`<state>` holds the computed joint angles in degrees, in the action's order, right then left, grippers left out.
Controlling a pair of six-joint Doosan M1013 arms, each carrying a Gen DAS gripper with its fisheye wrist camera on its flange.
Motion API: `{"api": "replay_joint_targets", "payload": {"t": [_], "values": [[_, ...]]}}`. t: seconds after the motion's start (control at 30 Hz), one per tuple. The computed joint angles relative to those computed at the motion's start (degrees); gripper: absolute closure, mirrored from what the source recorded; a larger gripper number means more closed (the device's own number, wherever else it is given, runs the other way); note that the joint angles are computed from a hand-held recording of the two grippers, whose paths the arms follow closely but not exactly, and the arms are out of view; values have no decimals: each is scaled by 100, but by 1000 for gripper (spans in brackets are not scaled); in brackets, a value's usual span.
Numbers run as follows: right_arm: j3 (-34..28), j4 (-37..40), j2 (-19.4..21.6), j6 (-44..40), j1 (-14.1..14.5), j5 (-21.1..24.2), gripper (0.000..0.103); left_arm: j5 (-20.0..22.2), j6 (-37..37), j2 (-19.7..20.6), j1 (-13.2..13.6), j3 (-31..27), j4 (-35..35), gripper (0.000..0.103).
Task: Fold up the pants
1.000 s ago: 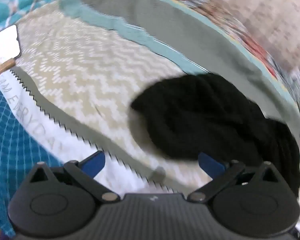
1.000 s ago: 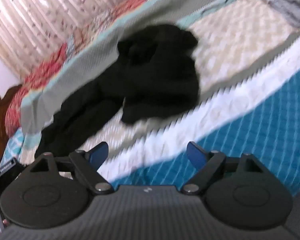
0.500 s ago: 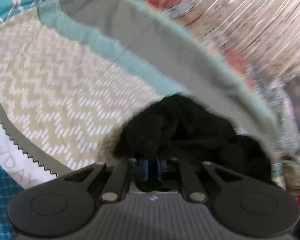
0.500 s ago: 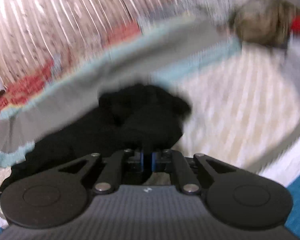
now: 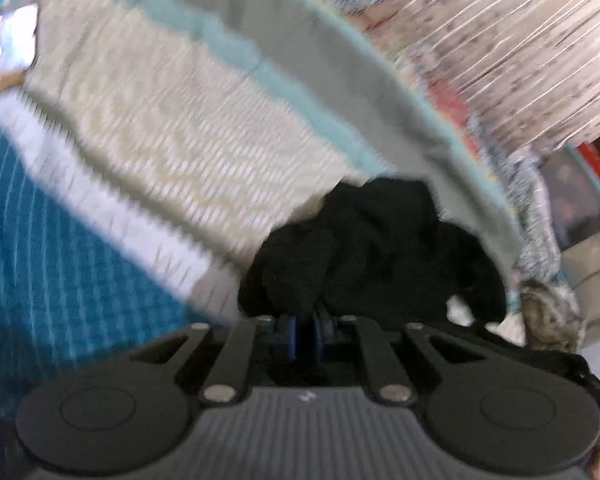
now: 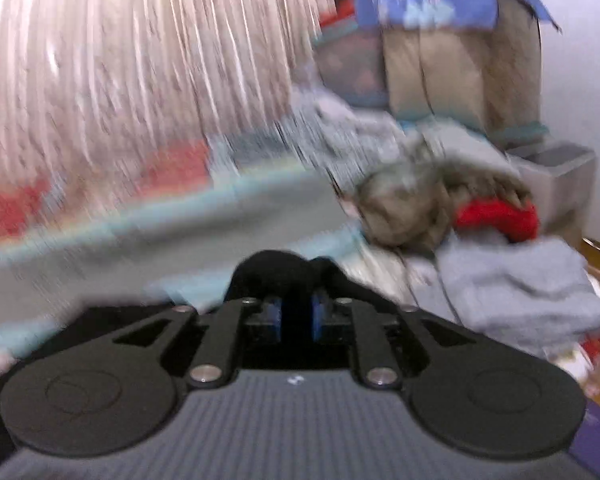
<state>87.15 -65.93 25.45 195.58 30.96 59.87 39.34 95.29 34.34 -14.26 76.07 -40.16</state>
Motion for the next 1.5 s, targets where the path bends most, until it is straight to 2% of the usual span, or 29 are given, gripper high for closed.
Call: {"api": "replay_joint_targets", "payload": {"t": [0.03,0.07,0.1,0.13,0.17,0.2,0.27,0.3,0.37,0.43,0.53,0.6,0.63,0.7,0.8,0.83,0.87,0.9,0.93,0.97,1.0,1.03,1.07,1.1,1.17,1.33,1.43,1.5], "values": [[-136,419,107,-433,-37,184,43,50,120,-111,-17,257,80,93],[-204,596,164,-570,-40,390,38,69,211,-100,-32,274,110,93],[-143,618,157,-444,-9,404,39,-18,323,-203,-72,451,67,89],[-50,611,106,-290,-4,247,39,-17,550,-204,-36,442,-69,87],[6,589,58,-139,10,149,39,-9,687,-173,1,341,-187,80],[56,494,24,39,40,117,39,-176,995,-222,59,438,-513,72],[143,167,-36,409,121,108,39,-506,1467,-287,181,534,-1034,64],[178,-13,-53,567,152,44,39,-694,1500,-278,181,493,-1040,63],[172,-218,-42,706,152,-153,39,-897,1034,-166,96,198,-480,63],[130,-235,-13,759,98,-471,39,-1029,1254,43,22,-72,-454,63],[26,-89,108,867,-60,-1000,39,-636,1246,710,-48,-1146,31,46],[-60,18,222,913,-142,-1291,39,-275,1051,1235,-118,-1951,455,25],[-108,108,281,912,-185,-1423,39,-126,723,1465,-181,-2304,781,22],[-213,367,397,850,-311,-1666,39,467,180,2012,-238,-3157,1140,22],[-341,738,551,825,-512,-2041,39,1558,-468,2775,-230,-4411,1037,22],[-383,840,606,833,-587,-2188,39,1692,-652,2917,-238,-4591,914,22],[-453,986,670,793,-660,-2314,37,1644,-818,2906,-263,-4531,814,22],[-505,1111,727,759,-723,-2444,35,1490,-830,2791,-300,-4305,720,31],[-574,1264,798,723,-781,-2567,34,1401,-659,2696,-329,-4130,547,45],[-631,1395,868,705,-832,-2701,33,1432,-333,2647,-336,-4025,217,79],[-698,1564,939,647,-885,-2876,33,1429,-112,2572,-352,-3898,27,88],[-754,1760,999,558,-941,-3092,39,1203,3,2415,-409,-3644,138,91],[-819,2014,1058,366,-981,-3302,66,886,193,2216,-469,-3335,330,95],[-943,2348,1128,2,-992,-3347,78,545,426,2011,-496,-3015,389,96],[-1167,2334,1160,-286,-912,-2992,86,-26,929,1623,-439,-2420,-118,96],[-978,172,682,804,-651,-2644,87,-945,2139,742,-14,-1259,-2124,97],[-788,-915,331,1232,-458,-2253,87,-1086,3362,250,256,-491,-3584,97],[-576,-1473,91,1348,-310,-1942,87,-919,4146,-16,417,-13,-4294,97]]}}
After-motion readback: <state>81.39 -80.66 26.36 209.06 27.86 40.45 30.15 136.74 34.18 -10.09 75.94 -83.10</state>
